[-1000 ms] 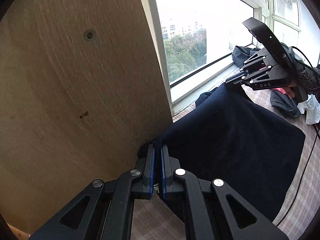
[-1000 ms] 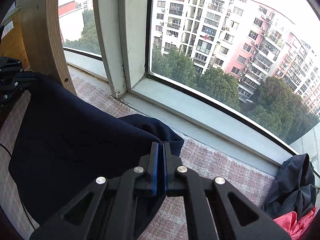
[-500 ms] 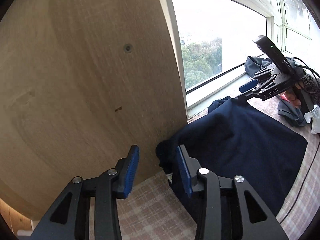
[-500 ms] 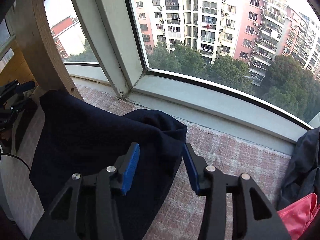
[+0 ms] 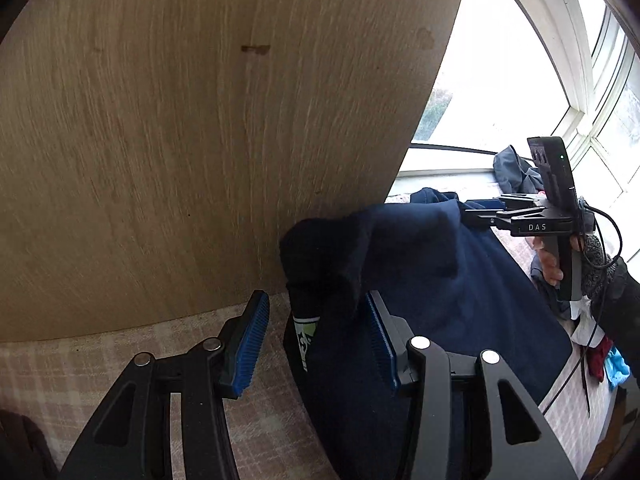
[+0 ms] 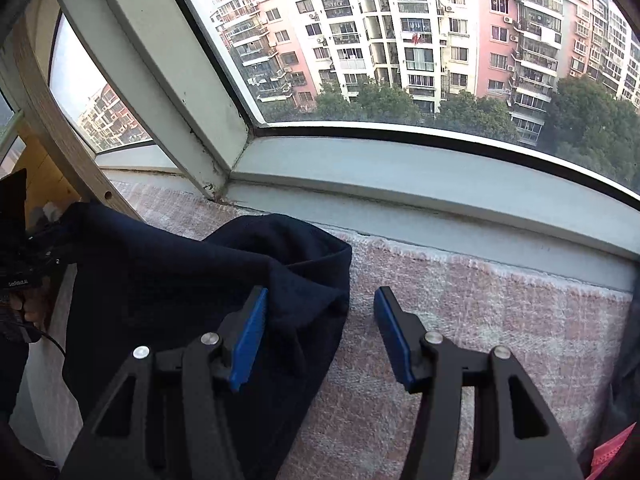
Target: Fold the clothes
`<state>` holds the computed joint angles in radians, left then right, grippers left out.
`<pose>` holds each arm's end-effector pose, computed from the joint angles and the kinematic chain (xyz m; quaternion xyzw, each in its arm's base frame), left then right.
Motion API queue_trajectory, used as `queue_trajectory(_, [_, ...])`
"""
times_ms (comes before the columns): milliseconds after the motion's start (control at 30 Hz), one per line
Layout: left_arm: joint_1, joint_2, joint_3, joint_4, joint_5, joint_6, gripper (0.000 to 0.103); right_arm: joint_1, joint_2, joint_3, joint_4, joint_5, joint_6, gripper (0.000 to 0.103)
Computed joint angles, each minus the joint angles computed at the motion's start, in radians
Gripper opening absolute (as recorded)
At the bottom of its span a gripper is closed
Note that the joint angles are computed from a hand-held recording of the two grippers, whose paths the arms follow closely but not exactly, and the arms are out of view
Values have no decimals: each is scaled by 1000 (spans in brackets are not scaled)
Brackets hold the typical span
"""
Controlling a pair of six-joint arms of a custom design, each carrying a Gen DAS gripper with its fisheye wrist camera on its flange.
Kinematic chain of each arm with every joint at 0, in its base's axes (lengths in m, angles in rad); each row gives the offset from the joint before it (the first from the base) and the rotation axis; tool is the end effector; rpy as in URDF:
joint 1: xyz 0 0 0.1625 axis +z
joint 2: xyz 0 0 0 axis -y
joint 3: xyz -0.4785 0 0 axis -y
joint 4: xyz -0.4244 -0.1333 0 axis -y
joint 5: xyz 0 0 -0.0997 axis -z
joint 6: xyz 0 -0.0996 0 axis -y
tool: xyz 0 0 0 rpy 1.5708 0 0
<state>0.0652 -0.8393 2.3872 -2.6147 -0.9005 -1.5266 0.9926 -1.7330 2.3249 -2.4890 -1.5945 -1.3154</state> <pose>-0.3654 -0.2194 -0.0222 0.0724 0.9153 -0.3052 0.2525 -0.1097 -0.4076 0.3356 0.3537 -0.9211 0.0854 0.1386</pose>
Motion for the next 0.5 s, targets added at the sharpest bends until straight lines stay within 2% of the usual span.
queue_trajectory(200, [33,34,7,-127,-8,41,46,1,20,-16,60,42,-30,55])
queue_trajectory(367, [48,47,-14,-122,-7,59,47,8,30,-19,90,41,-35,54])
queue_trajectory(433, [57,51,-22,-123,-13,69,47,12,30,-23,101,32,-27,45])
queue_trajectory(500, [64,53,-29,-118,-16,81,47,12,29,-36,133,26,-15,30])
